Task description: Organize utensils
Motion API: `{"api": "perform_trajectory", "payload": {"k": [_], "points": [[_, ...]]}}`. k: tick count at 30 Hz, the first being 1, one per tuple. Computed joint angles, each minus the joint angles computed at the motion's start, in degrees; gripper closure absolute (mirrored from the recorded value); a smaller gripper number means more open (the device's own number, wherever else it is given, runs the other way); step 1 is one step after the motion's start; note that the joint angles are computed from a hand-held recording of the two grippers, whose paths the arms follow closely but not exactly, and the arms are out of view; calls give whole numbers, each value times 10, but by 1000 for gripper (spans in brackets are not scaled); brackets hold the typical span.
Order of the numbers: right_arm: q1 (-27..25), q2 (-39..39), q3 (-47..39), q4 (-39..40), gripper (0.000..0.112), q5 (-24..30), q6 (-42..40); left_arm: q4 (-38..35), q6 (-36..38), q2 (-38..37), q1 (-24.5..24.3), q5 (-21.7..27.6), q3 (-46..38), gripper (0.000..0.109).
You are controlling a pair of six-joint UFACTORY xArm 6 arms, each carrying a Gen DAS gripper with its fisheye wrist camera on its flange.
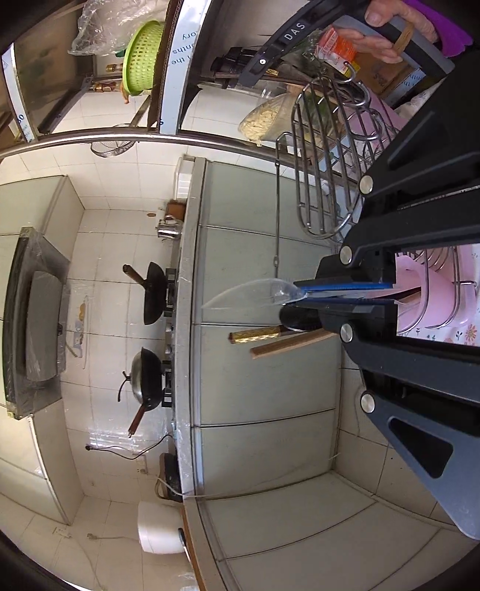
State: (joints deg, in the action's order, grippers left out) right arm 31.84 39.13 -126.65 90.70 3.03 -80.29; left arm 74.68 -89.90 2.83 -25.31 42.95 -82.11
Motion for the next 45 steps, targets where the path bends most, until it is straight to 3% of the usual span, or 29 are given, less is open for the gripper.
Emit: {"api": "perform_trajectory", "payload": {"k": [3, 8, 19, 21, 22, 23, 25, 31, 39, 41, 45], "points": [[1, -6, 3, 53, 107, -8, -64, 10, -8, 0, 0, 0, 3, 106], [-3, -8, 14, -41, 107, 7, 33, 2, -1, 1, 2, -6, 3, 106], [-1, -45, 103, -130, 105, 8, 144, -38, 25, 12, 3, 2, -4, 105], [-2, -47, 112, -190, 97, 13, 201, -44, 36, 15, -1, 8, -8, 101], [-4, -47, 114, -205, 93, 19, 216, -44, 40, 16, -3, 11, -10, 93], [-4, -49, 116, -216, 81, 23, 226, -41, 43, 16, -5, 14, -11, 89], [-4, -53, 119, -223, 79, 26, 231, -33, 42, 15, -11, 25, -12, 84], [0, -77, 138, -208, 78, 21, 210, -30, 37, 10, -17, 32, -12, 70], [8, -127, 196, -149, 77, 18, 149, -46, 45, 5, -30, 50, -15, 68], [10, -143, 213, -114, 62, 19, 116, -52, 46, 2, -35, 58, -14, 67], [15, -183, 266, -87, 61, 21, 96, -45, 32, -9, -51, 81, -6, 67]]}}
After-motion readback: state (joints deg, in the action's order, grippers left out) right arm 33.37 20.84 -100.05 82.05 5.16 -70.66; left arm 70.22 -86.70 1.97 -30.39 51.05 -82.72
